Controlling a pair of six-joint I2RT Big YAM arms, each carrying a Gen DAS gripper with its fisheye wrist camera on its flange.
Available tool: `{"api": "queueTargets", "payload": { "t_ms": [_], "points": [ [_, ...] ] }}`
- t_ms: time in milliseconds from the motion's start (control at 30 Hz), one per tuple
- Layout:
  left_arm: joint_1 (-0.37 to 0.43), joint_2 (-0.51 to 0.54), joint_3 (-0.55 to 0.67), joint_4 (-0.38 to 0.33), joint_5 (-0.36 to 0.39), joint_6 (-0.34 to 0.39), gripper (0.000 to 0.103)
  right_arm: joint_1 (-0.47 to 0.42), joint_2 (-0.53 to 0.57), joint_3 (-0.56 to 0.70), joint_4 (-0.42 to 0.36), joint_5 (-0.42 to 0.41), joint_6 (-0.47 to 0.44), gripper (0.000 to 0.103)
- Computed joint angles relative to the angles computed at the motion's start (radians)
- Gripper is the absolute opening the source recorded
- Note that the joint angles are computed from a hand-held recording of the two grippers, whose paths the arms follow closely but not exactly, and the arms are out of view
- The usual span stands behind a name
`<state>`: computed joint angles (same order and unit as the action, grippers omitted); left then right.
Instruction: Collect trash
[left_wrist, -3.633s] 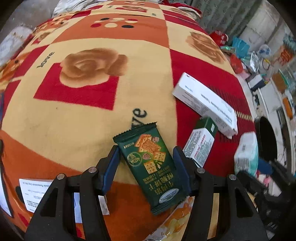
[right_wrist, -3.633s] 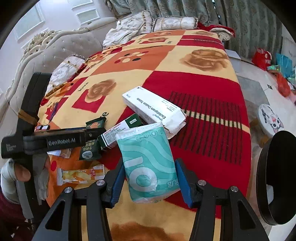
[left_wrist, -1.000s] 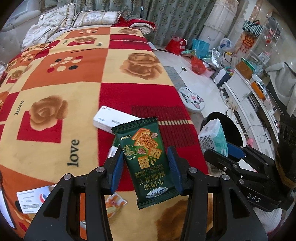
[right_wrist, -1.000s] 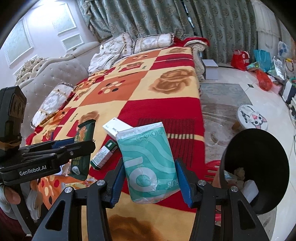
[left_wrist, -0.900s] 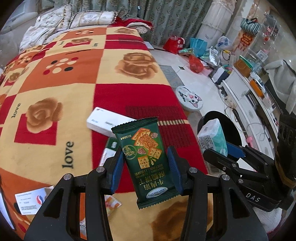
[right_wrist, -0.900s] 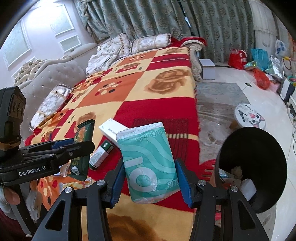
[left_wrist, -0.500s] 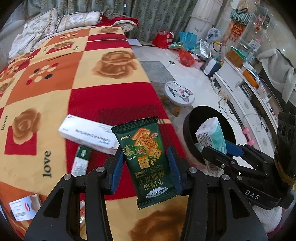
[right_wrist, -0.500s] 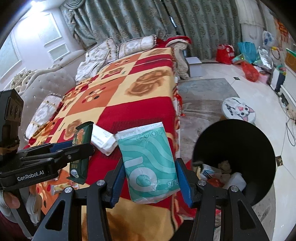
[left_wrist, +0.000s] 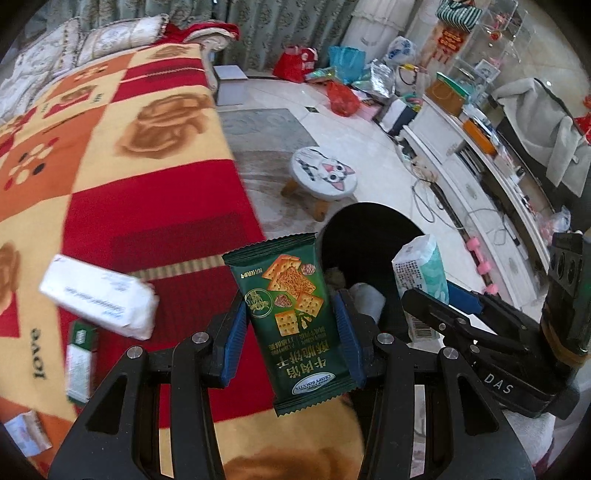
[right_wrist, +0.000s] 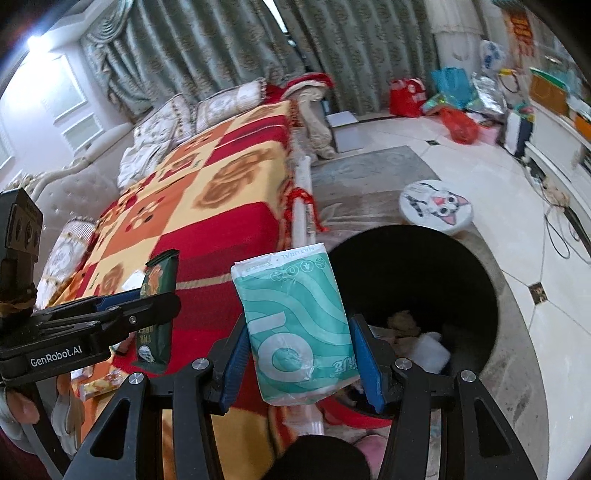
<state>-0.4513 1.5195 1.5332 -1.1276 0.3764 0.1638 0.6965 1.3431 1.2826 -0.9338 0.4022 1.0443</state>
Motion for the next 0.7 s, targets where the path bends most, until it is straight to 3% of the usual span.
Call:
{"api": "queueTargets", "payload": {
  "t_ms": [600,700],
  "points": [
    [-0.125,0.102,0.065,0.015,0.0,-0.065,0.044,-0.093,-0.111,-0.152,0.012,-0.016,0.092,0.052],
    [-0.131,0.117,0.078,0.015,0.022,-0.076,0.044,-0.101,-0.131,-0.17,0.013,0.002,0.105,0.06]
  ]
}}
